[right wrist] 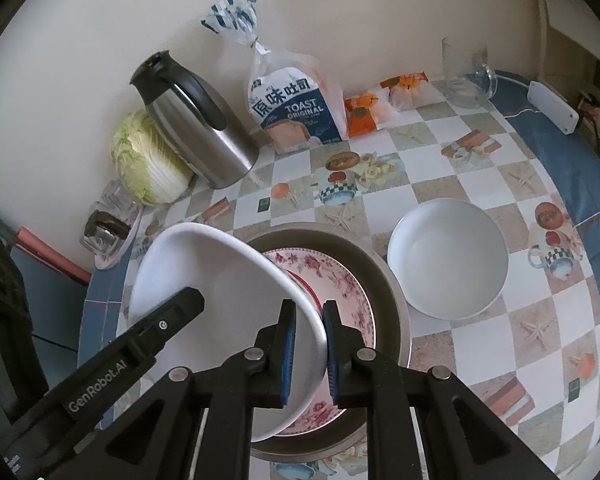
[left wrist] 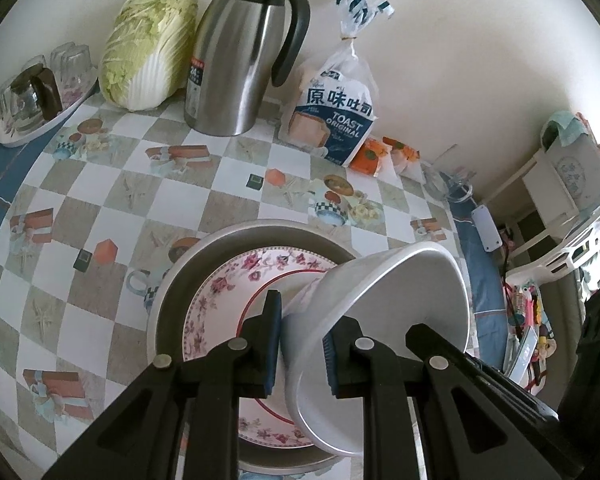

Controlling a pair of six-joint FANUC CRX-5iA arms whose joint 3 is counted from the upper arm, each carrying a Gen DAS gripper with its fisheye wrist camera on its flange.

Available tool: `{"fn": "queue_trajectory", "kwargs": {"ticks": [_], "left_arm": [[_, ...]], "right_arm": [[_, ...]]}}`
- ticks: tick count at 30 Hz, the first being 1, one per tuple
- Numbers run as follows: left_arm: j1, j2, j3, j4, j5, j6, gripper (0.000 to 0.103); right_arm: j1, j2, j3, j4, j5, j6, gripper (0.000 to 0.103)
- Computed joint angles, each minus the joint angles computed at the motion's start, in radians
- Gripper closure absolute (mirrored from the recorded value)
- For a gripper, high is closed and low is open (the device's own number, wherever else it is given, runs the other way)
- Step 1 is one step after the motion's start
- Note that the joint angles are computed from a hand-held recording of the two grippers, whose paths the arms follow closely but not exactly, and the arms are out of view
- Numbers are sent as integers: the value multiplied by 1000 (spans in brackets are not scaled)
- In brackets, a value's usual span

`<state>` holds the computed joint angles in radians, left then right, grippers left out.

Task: Organize plates and bowls
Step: 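Lower the white square bowl into the strawberry bowl with both grippers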

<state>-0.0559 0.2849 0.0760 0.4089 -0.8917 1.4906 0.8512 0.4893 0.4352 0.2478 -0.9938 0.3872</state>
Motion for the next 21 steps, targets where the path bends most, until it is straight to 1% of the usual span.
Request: {"fn": "queue_trajectory", "kwargs": {"ticks": [9, 21], "left_arm": [[0, 24, 29, -26, -34, 16, 85], [-9, 50, 70, -95, -73, 55, 85]], "right_arm": [[-5, 18, 19, -24, -14, 11, 87], [-11, 42, 45, -60, -28, 33, 87]]}}
